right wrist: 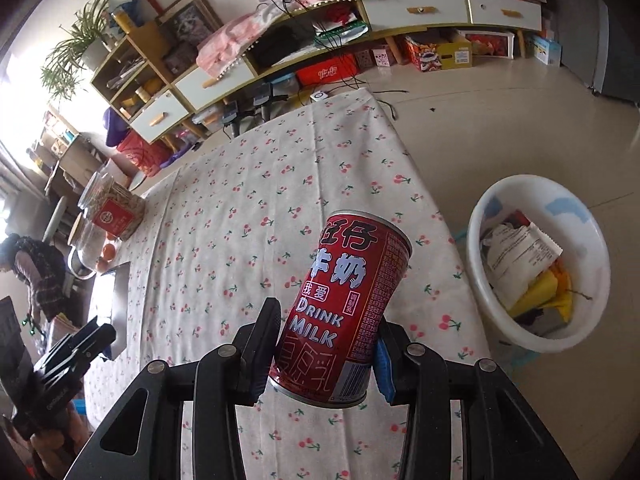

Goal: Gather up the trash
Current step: 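Carry the tissue box into the bin and release it while the right gripper brings the can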

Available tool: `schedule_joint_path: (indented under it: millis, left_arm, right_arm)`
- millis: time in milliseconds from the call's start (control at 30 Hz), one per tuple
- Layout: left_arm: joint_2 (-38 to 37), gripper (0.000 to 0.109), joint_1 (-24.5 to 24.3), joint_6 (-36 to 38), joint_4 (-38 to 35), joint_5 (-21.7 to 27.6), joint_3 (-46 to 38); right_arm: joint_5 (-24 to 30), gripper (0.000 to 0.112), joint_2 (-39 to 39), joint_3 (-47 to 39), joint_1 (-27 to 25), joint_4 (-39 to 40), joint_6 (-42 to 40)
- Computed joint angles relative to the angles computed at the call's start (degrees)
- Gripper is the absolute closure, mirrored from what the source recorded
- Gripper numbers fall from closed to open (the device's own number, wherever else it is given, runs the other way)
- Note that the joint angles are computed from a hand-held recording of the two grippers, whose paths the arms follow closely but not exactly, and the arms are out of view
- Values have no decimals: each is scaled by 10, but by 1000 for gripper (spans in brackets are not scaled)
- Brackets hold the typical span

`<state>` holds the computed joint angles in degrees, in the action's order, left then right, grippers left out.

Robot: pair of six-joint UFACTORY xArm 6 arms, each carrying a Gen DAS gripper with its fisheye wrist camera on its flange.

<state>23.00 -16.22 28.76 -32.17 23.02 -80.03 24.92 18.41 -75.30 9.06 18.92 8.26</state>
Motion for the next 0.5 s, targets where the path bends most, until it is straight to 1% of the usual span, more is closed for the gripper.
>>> schedule_joint_path:
  millis: [67,200,300,400,500]
  left_arm:
    - [9,62,-15,-4,10,1,-8]
    - [39,62,-47,-6,10,23,-49]
    - [68,62,-74,-7,9,44,-94]
    - [97,62,-101,-13,16,62,-137]
    - [137,62,-124,-14,24,89,-200]
  right_arm:
    - [-8,70,-15,20,-11,-4,-5]
    - [-25,70,-50,68,-51,25,-27]
    - [-33,70,-71,98,-80,30,-32]
    - [-38,70,-90,128,-115,54,-45]
    - [-43,70,-106,155,-144,90,-68]
